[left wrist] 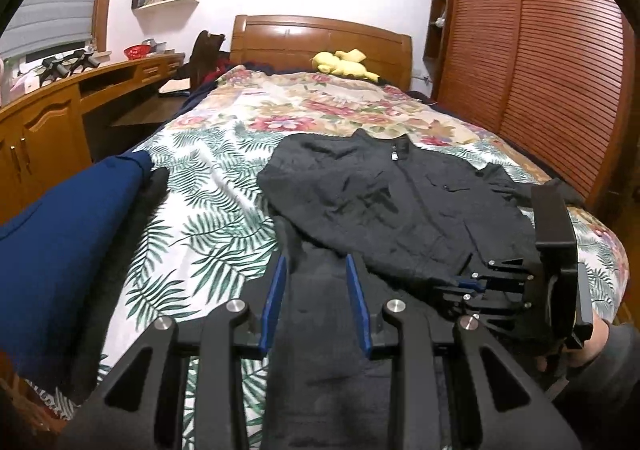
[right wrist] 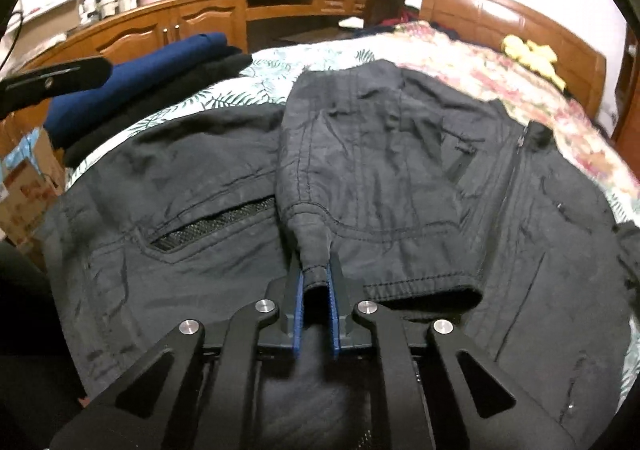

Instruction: Fold large clothes

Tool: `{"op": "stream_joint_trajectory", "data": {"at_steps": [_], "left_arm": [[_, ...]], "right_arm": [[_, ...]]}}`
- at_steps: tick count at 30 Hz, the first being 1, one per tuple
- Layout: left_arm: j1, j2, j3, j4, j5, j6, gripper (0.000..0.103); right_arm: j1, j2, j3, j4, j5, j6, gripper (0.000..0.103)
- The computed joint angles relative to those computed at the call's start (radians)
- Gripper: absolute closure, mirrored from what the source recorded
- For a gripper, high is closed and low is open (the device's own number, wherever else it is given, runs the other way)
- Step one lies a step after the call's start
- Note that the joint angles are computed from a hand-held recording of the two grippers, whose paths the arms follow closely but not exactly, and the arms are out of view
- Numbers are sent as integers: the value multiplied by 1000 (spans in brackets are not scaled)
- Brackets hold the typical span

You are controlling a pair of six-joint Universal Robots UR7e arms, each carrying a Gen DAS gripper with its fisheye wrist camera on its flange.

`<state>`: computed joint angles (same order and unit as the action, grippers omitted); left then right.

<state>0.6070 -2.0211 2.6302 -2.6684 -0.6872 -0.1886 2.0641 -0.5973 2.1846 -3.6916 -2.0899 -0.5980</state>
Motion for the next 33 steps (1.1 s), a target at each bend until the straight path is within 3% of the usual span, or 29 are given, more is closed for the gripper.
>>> {"op": "stream_joint_trajectory", "data": {"at_steps": [13,17,23,27,30,33], "left_arm": [[-38,95,6,-89,-6,24,74],[-43,122,6,-107,-11,21,74],[-50,171,4,-130,-19,14,74],[-58,195,4,-147,-27,12,74],[-60,218,3,-196,-59,33,74],[-73,245,5,-225,-50,44,74]], "right_arm": [[25,-222,142,-94,147,77,99],[5,-267,175,-171,126,84,99],[-52,-331,204,-267,36,80,100],[-117,-368,210,-296,-22,102,100],[-159,-358,207,-370,-69,72,99],[-179,-359,212,-423,-84,68,91]]}}
